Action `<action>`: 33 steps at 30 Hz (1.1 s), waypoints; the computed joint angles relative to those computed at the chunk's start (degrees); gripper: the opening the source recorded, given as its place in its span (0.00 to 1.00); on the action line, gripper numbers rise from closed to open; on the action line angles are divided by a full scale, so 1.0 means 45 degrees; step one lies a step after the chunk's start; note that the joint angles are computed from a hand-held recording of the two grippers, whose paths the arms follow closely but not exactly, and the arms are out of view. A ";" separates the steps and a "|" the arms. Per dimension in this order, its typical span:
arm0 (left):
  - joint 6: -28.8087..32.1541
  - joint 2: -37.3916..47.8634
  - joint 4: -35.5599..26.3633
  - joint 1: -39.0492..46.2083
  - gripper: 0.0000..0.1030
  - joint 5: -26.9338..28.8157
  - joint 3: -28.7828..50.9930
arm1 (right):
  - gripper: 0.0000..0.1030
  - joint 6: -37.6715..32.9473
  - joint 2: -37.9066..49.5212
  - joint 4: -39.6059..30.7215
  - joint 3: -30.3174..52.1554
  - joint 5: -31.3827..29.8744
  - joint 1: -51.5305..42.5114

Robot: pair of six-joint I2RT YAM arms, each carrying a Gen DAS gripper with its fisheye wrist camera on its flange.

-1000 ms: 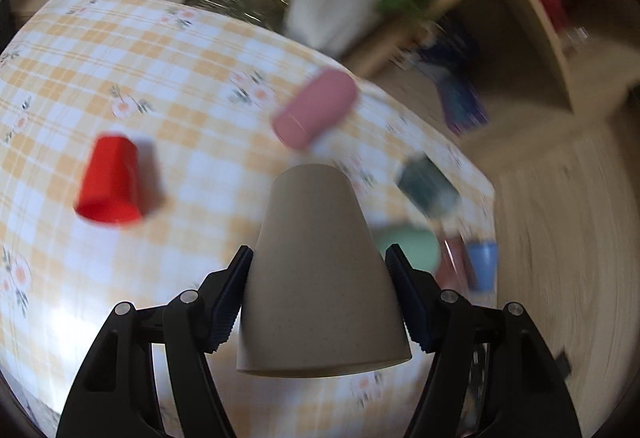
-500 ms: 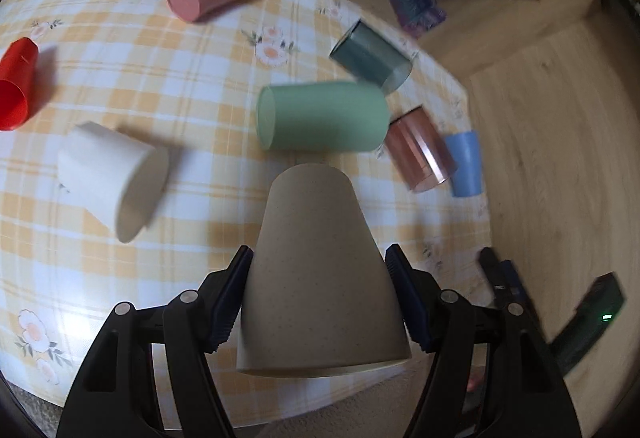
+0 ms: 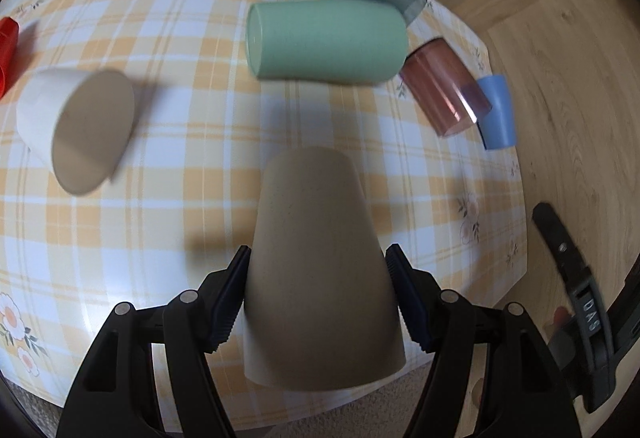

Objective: Flip cup upside down
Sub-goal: 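Lift and rotate the beige cup with the left gripper, setting it mouth down, then open the left gripper and withdraw it from the beige cup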

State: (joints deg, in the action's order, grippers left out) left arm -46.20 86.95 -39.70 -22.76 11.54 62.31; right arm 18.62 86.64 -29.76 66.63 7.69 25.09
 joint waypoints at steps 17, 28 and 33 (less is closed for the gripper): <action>-0.0261 -0.0061 0.0846 -0.0388 0.75 0.1756 -0.0833 | 0.87 0.0029 -0.0124 -0.0373 0.0122 0.0209 0.0126; 0.0060 -0.1415 0.0530 -0.0271 0.94 0.1185 -0.1194 | 0.87 0.0137 -0.0486 -0.0541 0.0213 -0.0135 0.0080; 0.0453 -0.2852 0.0150 0.0025 0.94 0.0114 -0.1381 | 0.87 0.0181 -0.0438 -0.0790 0.0500 -0.0453 0.0293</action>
State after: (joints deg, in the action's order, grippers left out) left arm -44.16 74.11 -39.03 -22.65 12.05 56.09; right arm 19.44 84.66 -33.31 68.88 5.65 26.40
